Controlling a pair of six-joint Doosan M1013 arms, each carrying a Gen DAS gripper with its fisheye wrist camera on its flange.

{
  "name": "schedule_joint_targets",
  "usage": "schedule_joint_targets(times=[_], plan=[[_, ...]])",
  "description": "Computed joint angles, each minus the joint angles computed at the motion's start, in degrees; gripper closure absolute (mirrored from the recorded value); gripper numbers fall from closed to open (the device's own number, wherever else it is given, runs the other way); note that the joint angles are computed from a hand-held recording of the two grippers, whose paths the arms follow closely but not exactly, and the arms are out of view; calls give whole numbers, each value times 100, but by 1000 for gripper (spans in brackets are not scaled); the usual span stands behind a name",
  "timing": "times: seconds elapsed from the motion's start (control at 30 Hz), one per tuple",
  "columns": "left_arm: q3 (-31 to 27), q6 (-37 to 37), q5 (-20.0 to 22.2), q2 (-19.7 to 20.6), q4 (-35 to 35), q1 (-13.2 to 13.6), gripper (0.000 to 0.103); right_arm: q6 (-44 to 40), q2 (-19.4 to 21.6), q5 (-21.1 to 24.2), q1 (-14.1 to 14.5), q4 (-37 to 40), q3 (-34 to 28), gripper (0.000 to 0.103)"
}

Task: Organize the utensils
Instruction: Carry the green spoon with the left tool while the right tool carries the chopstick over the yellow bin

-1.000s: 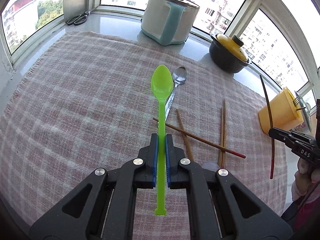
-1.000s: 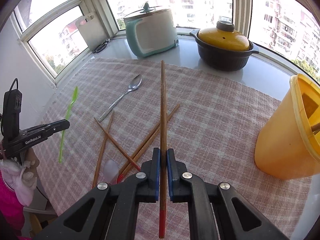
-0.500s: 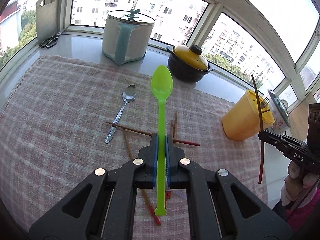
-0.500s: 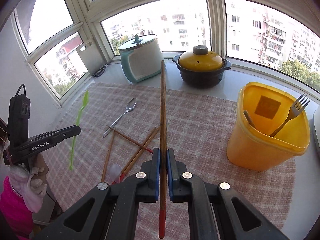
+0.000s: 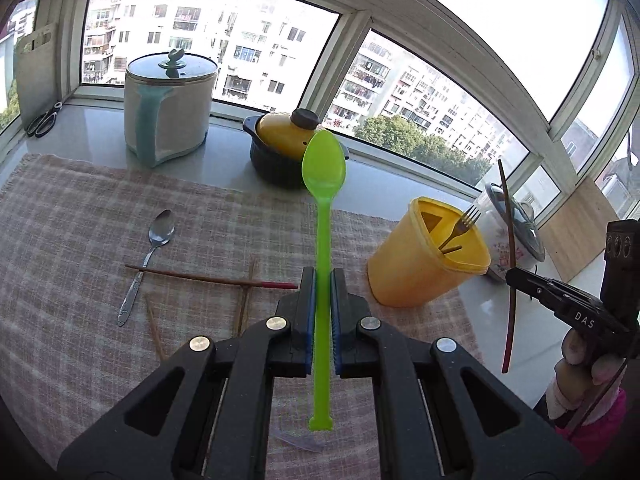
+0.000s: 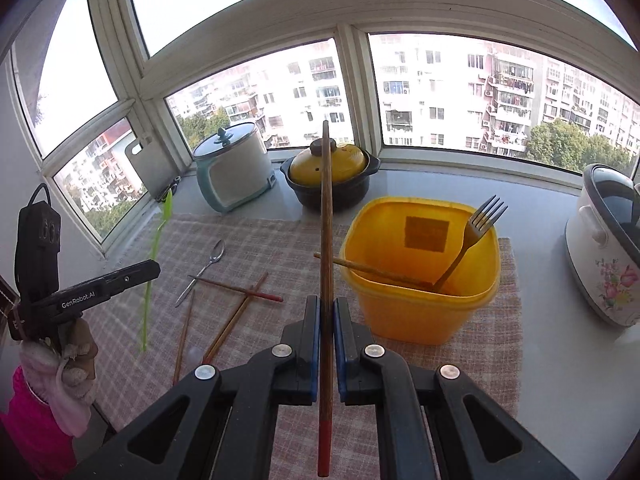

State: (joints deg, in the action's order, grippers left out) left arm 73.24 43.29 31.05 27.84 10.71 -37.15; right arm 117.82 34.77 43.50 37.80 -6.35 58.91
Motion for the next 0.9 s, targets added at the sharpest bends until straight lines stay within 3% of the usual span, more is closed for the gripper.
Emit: schedule_joint_targets(times=[0.4,0.9], plan=[[-1117,500,24,601,-294,-124,98,195,-249,-324,-266,-291,278,99],[-3039,1266,766,1675,-813,-91,98,-90,5,-501,-565,-18,-136,99]])
